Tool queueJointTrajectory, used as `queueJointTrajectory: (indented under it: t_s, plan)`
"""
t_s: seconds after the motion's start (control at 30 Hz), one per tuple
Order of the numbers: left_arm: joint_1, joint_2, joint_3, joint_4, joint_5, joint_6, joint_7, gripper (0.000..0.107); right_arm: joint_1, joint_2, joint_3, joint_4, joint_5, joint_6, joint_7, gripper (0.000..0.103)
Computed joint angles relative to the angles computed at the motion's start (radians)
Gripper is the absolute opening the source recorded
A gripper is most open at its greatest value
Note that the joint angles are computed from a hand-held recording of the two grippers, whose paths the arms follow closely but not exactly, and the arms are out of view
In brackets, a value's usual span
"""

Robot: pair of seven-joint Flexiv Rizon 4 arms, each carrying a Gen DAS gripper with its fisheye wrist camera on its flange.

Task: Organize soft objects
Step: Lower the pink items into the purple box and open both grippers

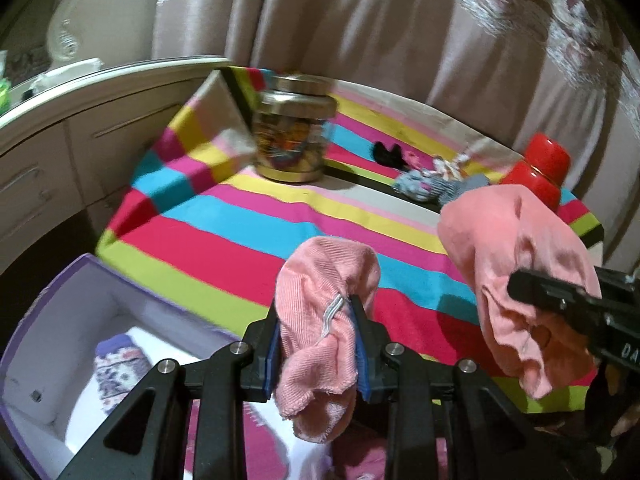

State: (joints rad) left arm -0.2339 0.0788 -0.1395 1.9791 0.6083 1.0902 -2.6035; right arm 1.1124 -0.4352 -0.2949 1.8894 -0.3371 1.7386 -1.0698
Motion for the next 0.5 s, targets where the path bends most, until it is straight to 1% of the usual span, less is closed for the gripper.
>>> queueJointTrajectory:
  t_s: [0.07, 0.13, 0.23, 0.33, 0.43, 0.5]
  plan:
    - [0.007, 0.036, 0.008, 0.027, 0.008, -0.017, -0.025, 0.030, -0.018, -0.008, 0.035, -0.020, -0.021, -0.010, -0.019, 0.018]
    - [0.022, 0.073, 0.008, 0.057, 0.008, -0.041, -0.044, 0.030, -0.054, -0.022, 0.090, -0.048, -0.044, -0.024, -0.037, 0.018]
    - [0.050, 0.135, 0.002, 0.104, -0.007, -0.084, -0.059, 0.030, -0.124, -0.048, 0.197, -0.104, -0.084, -0.057, -0.064, 0.018]
    - [0.083, 0.203, -0.013, 0.150, -0.020, -0.131, -0.067, 0.030, -0.167, -0.079, 0.281, -0.159, -0.131, -0.081, -0.099, 0.018]
    - [0.122, 0.273, -0.034, 0.188, -0.024, -0.184, -0.084, 0.030, -0.224, -0.115, 0.395, -0.212, -0.166, -0.114, -0.162, 0.018]
    - [0.149, 0.317, -0.047, 0.210, -0.026, -0.222, -0.092, 0.031, -0.243, -0.138, 0.450, -0.243, -0.182, -0.142, -0.205, 0.018]
